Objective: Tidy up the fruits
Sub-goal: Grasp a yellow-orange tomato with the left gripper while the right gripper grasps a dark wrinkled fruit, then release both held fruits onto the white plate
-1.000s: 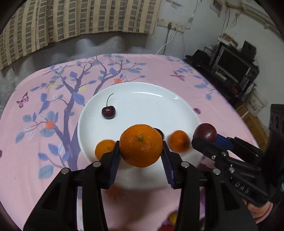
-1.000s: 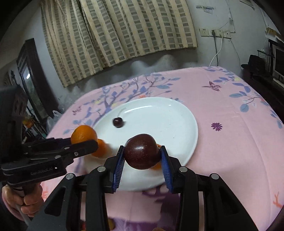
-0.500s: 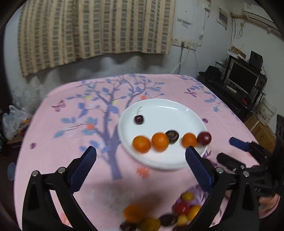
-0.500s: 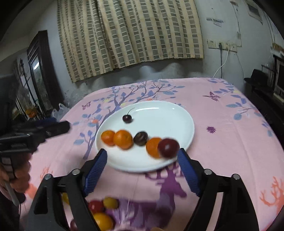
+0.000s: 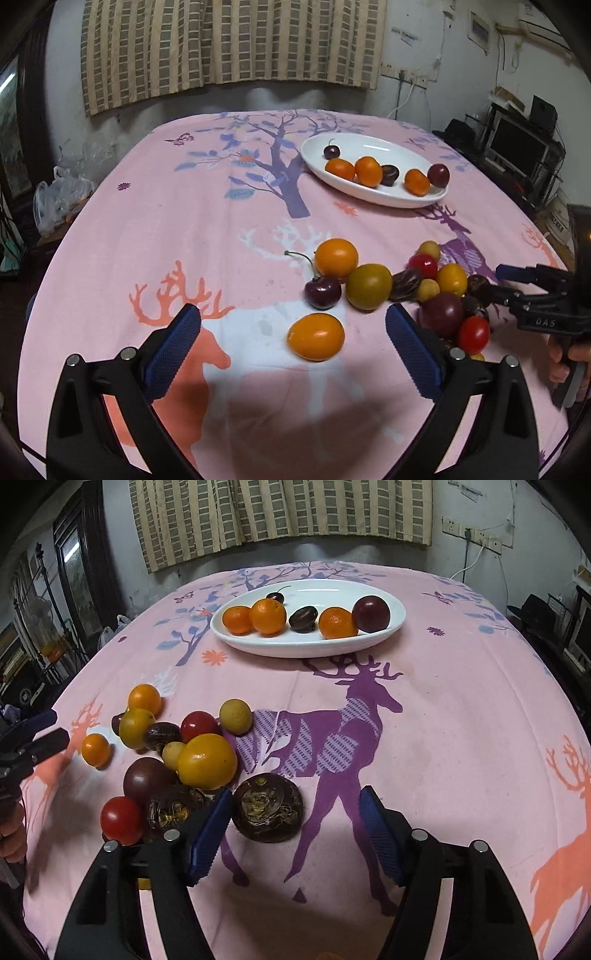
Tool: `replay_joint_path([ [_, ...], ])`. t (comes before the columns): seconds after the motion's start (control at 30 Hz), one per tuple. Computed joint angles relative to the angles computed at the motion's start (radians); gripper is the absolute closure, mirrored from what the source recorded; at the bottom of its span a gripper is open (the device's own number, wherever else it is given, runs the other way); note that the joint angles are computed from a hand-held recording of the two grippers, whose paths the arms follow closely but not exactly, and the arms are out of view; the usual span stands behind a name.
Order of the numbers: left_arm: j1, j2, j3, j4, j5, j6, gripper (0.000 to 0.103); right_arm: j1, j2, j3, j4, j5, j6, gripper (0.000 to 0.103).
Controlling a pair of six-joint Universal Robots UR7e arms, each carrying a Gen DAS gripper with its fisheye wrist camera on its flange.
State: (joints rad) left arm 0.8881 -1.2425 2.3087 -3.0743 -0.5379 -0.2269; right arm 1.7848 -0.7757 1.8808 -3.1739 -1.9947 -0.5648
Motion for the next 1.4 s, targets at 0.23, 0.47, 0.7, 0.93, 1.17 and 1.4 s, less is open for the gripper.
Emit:
replay_joint_path([
  [0.23,-0.009,0.0,0.016,-0.013,-0.011,0.016,0.004,0.013,0.026,-0.001,-0.001,-0.014,-0.064,0.059],
  [0.47,0.01,0.038,-0.003,0.04,-0.001,0.026,0.015,-0.002,-0.01,0.014,-0.042,0.046,-0.003,0.059],
  [0.7,0.053,0.055,-0.033,0.122,-0.026,-0.017,0.035,-0.008,-0.021,0.007,0.0,0.061,0.024,0.059],
  [0.93,0.065,0.062,-0.041,0.132,-0.064,-0.007,0.058,-0.006,-0.026,0.021,-0.038,0.077,0.013,0.059],
  [1.17,0.046,0.006,-0.071,0.125,-0.171,-0.01,0.064,-0.019,-0.052,-0.008,-0.027,0.175,0.052,0.059],
  [1.4,0.099,0.23,-0.475,0.166,-0.214,0.2,0.064,0.009,0.14,-0.32,-0.089,0.121,0.044,0.059],
])
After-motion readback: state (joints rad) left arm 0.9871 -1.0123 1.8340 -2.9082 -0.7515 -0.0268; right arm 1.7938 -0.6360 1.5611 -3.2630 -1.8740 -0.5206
